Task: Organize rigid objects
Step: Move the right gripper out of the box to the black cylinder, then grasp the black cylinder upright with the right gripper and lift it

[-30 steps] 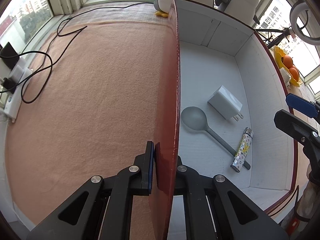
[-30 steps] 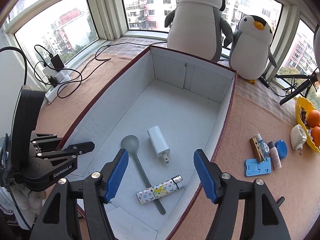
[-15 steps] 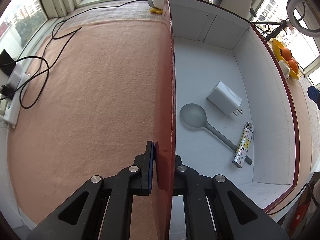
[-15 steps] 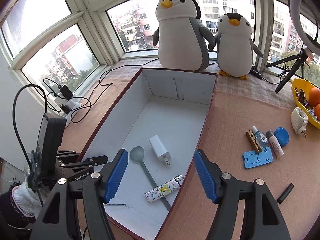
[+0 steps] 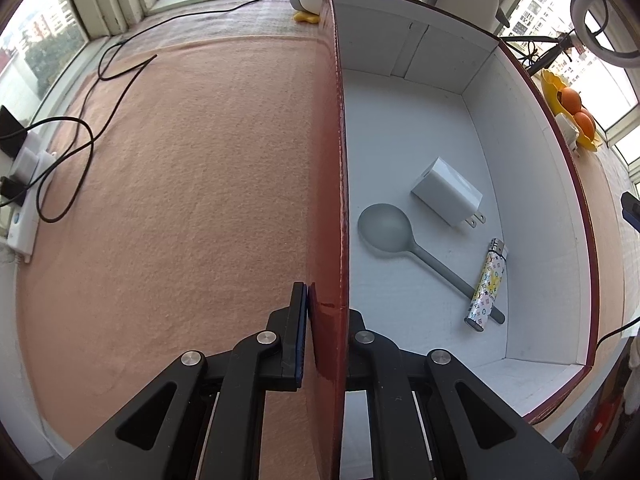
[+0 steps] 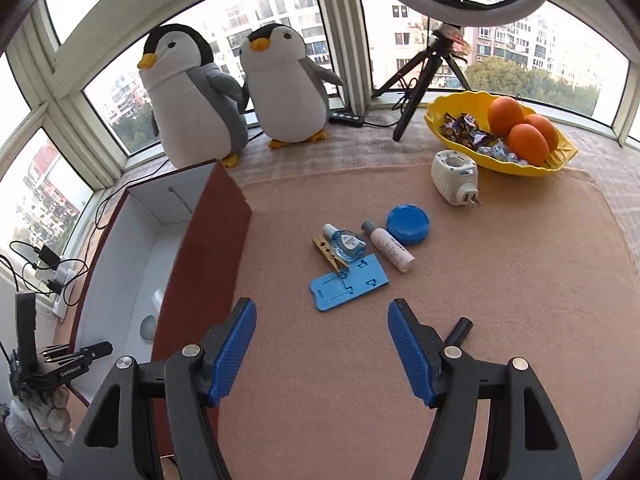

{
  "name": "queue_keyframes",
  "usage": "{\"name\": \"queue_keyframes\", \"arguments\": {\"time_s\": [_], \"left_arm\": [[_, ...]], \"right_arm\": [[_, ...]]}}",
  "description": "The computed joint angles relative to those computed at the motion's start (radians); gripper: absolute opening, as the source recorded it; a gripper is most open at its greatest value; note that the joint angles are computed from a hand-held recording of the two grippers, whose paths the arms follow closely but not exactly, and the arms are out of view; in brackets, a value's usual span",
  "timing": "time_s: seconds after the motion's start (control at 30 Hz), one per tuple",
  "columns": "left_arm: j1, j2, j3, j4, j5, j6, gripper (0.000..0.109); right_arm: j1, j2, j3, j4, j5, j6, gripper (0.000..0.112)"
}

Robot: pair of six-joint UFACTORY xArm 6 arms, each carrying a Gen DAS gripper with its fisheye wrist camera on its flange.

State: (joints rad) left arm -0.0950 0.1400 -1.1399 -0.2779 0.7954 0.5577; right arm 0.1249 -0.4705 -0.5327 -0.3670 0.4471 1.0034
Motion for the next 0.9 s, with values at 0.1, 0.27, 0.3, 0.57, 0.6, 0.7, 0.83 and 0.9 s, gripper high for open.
{"name": "queue_keyframes", "arguments": {"time_s": [0.1, 0.27, 0.3, 0.57, 0.6, 0.7, 0.83, 0.9], "left_arm": [[-0.001, 0.002, -0.004, 0.002, 0.004, -0.003, 0.007], [-0.002, 0.003, -0.007, 0.007, 0.007, -0.005, 0.007], [-0.002, 0.003, -0.007, 0.009, 0.007, -0.006, 0.007], [-0.004, 0.000, -0.005, 0.016, 0.010, -0.015, 0.007], [-0.004, 0.000, -0.005, 0.017, 0.011, -0.016, 0.007], [-0.004, -0.001, -0.004, 0.019, 0.012, -0.018, 0.007], [-0.007, -0.008, 0.003, 0.025, 0.008, -0.023, 0.007], [-0.008, -0.010, 0.006, 0.027, 0.007, -0.024, 0.007]], "right_arm": [[-0.057, -0.023, 0.043, -0.003, 0.031, 0.010, 0.064], [-0.141, -0.005, 0.087, 0.071, 0.029, -0.036, 0.064], [-0.153, 0.005, 0.090, 0.084, 0.027, -0.047, 0.064], [-0.197, 0.129, 0.071, 0.197, 0.026, -0.144, 0.052], [-0.197, 0.144, 0.067, 0.211, 0.025, -0.157, 0.050], [-0.195, 0.180, 0.052, 0.207, 0.038, -0.164, 0.049], [-0.190, 0.191, 0.032, 0.164, 0.067, -0.151, 0.048], [-0.185, 0.194, 0.023, 0.139, 0.087, -0.145, 0.044]]}}
